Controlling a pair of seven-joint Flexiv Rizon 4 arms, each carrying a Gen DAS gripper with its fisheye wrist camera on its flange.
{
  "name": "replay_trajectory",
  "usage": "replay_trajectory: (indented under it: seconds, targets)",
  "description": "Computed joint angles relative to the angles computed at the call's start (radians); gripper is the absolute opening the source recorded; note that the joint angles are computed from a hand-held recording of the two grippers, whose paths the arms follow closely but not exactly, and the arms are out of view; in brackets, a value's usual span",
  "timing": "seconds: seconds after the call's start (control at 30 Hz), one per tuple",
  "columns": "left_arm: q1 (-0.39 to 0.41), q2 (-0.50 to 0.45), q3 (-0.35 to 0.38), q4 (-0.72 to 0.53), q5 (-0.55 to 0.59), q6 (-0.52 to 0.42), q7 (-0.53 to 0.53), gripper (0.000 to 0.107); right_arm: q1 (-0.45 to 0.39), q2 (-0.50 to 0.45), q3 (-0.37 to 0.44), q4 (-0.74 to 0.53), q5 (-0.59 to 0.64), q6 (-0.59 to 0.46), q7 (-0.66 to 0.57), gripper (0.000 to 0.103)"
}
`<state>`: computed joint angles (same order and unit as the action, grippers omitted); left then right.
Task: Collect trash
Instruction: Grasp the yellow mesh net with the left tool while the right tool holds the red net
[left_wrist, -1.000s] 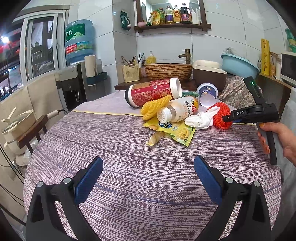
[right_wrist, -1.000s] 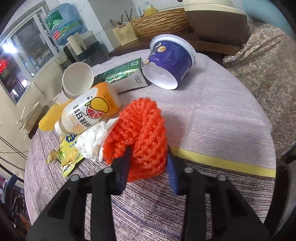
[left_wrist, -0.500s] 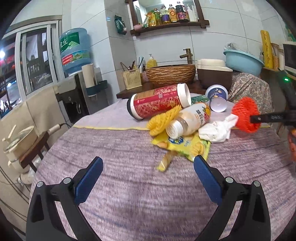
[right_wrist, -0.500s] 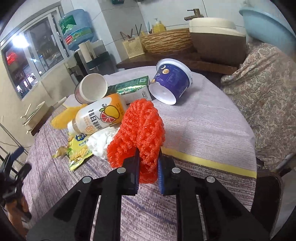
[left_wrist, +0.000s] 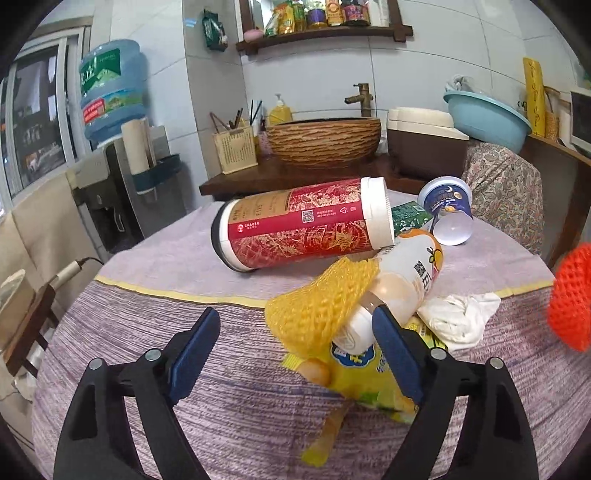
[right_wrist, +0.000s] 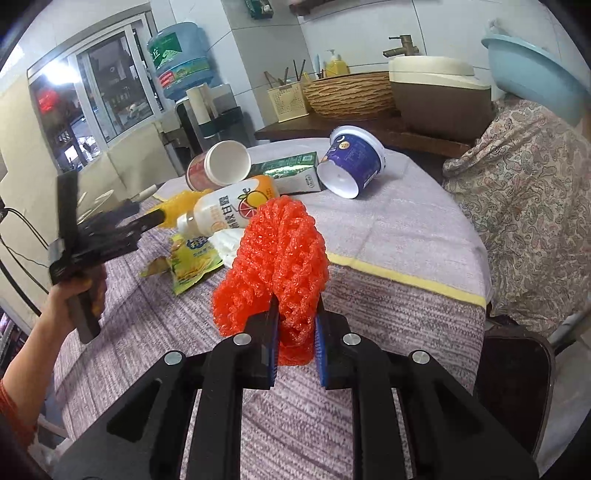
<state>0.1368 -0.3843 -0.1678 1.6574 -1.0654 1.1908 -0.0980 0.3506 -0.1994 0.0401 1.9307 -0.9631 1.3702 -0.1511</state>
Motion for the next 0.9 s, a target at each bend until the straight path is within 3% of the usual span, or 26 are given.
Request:
replay_trajectory:
  seconds: [0.2,0.27,0.3,0.5,0.7,0.8,0.9]
  targets:
    - [-0.005,-0.02,0.011,-0.025,0.078,-0.03,-0.073,0.05,0.004,0.016,-0.003,0.027,-0.044,0.018,0.037,0.016]
    - [-0.004,-0.022,0.019,-0.027,0.106,-0.047,-0.115,0.023,0.0,0.02,-0.005,0.036,-0.073,0.031,0.068,0.016]
    - [0.0,-0.021,0.018,-0.026,0.108,-0.052,-0.125,0.018,-0.001,0.023,-0.013,0.044,-0.105,0.048,0.107,0.016]
    - [0.021,0.041,-0.003,0.049,-0.064,-0.041,-0.042,0.016,-0.018,0.039,-0.013,0.058,-0.251,0.055,0.232,0.016]
    - [-0.016,0.171,0.052,0.172,-0.285,-0.038,0.103,0.016,-0.07,0.058,-0.003,0.064,-0.47,0.112,0.445,0.016]
    - [-0.056,0.243,0.088,0.236,-0.415,-0.022,0.201,0.016,-0.091,0.078,0.027,0.071,-0.553,0.079,0.512,0.016]
    - [-0.095,0.303,0.136,0.289,-0.468,-0.026,0.226,0.016,-0.098,0.109,0.061,0.092,-0.601,0.018,0.529,0.016]
